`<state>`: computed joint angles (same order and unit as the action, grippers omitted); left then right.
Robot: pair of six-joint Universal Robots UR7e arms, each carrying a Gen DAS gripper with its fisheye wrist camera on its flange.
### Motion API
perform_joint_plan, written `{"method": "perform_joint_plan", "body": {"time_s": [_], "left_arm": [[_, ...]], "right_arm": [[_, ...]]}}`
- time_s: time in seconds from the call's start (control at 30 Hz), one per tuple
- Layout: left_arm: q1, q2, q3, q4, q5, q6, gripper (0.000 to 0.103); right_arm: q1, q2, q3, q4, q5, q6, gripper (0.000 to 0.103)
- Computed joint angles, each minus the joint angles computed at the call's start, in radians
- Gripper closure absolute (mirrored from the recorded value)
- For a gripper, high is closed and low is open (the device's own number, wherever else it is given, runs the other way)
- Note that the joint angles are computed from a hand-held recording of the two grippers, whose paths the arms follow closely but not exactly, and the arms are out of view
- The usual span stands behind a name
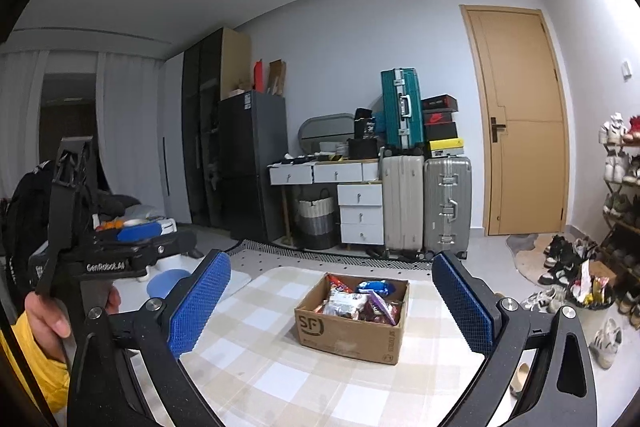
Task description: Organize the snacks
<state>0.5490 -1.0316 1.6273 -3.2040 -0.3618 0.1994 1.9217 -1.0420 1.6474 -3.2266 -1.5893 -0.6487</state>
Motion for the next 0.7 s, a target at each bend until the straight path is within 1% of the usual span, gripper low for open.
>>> {"method": "perform_joint_plan", "body": {"time_s": [0.07,0.17,0.2,0.27,0.33,0.4,0.47,0.5,0.57,0.6,0.63,0.67,0.7], "left_arm": [[0.009,0.021,0.013,-0.09,0.01,0.071,0.001],[0.039,0.06,0.014,-0.214,-0.013,0.168,0.001],[0.051,0.058,0.03,-0.206,-0.032,0.151,0.001],[0.084,0.077,0.01,-0.182,-0.069,0.129,0.001],[0.115,0.11,-0.004,-0.224,-0.075,0.147,0.001],[0.147,0.143,-0.014,-0.265,-0.078,0.157,0.001],[0.183,0.19,-0.041,-0.374,-0.096,0.24,0.001],[0.203,0.222,-0.066,-0.419,-0.089,0.283,0.001],[0.245,0.259,-0.098,-0.466,-0.12,0.324,0.001],[0.261,0.283,-0.123,-0.497,-0.115,0.357,0.001],[0.278,0.301,-0.139,-0.498,-0.111,0.362,0.001],[0.296,0.307,-0.143,-0.473,-0.128,0.339,0.001],[0.314,0.321,-0.156,-0.488,-0.147,0.343,0.001]], "right_arm": [[-0.015,0.013,-0.006,0.005,0.006,0.009,0.001],[-0.034,0.049,-0.011,-0.022,-0.021,-0.012,0.001],[-0.038,0.061,-0.014,-0.032,-0.027,-0.015,0.001],[-0.057,0.088,-0.006,-0.075,-0.019,-0.014,0.001],[-0.071,0.115,-0.007,-0.098,-0.015,-0.009,0.001],[-0.088,0.15,-0.006,-0.158,-0.016,-0.029,0.001],[-0.105,0.185,-0.01,-0.215,-0.01,-0.048,0.001],[-0.113,0.202,-0.014,-0.238,-0.009,-0.06,0.001],[-0.133,0.246,-0.033,-0.285,-0.002,-0.08,0.001],[-0.139,0.26,-0.043,-0.287,0.001,-0.079,0.001],[-0.146,0.287,-0.064,-0.297,-0.013,-0.076,0.001],[-0.15,0.308,-0.084,-0.3,-0.025,-0.076,0.001],[-0.155,0.32,-0.096,-0.298,-0.029,-0.076,0.001]]}}
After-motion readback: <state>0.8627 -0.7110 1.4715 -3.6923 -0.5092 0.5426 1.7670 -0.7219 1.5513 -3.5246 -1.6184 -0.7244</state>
